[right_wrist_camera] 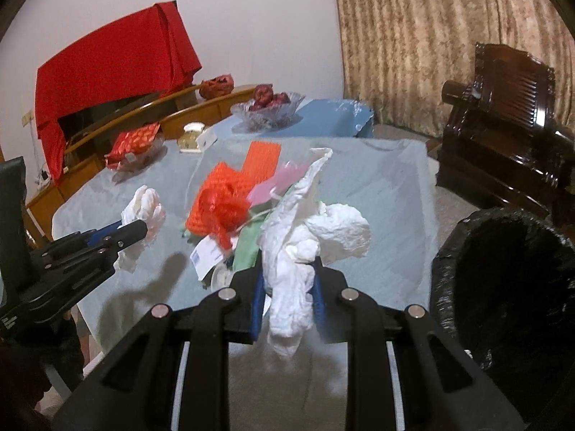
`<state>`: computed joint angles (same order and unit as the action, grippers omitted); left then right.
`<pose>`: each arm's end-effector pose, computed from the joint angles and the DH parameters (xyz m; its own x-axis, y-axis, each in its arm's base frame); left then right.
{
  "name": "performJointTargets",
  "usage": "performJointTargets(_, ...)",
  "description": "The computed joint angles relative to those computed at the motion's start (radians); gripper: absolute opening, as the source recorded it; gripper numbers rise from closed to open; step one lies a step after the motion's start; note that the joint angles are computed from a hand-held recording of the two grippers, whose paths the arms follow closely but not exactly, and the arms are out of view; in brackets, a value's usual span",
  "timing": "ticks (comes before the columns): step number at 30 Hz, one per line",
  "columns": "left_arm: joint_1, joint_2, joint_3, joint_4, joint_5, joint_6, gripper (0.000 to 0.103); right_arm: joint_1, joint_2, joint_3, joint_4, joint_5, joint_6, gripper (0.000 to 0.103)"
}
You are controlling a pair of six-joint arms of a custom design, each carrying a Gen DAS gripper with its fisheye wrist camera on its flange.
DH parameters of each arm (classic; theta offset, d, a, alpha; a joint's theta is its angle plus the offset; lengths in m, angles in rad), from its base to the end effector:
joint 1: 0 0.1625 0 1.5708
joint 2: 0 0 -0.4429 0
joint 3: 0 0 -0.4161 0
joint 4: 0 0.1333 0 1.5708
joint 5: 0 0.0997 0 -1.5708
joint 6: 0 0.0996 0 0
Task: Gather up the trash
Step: 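Carry both white tissues over the bin and open both tools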
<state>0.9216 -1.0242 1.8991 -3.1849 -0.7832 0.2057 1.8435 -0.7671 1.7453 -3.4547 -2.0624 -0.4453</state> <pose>-0.2112 -0.6155 0.2368 -0.7415 0.1655 -0.6503 0.6111 0.5668 -0.5525 0.2667 -0.6334 0.1490 -0.7849 -0.1475 0.6018 -0.5588 0.5882 -0.5846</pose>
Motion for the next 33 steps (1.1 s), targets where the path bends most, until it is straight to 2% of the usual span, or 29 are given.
performJointTargets(17, -0.087, 0.08, -0.074, 0.01, -0.167, 0.039, 0.022, -0.017, -0.121, 0.092, -0.158, -0.084, -0.032, 0.022)
performJointTargets(25, -0.118, 0.177, -0.152, 0.05, -0.285, 0.044, 0.022, -0.059, -0.201, 0.158, -0.219, -0.131, -0.047, 0.023)
performJointTargets(33, -0.141, 0.283, -0.237, 0.086, -0.375, 0.062, 0.022, -0.12, -0.272, 0.218, -0.257, -0.158, -0.046, 0.023)
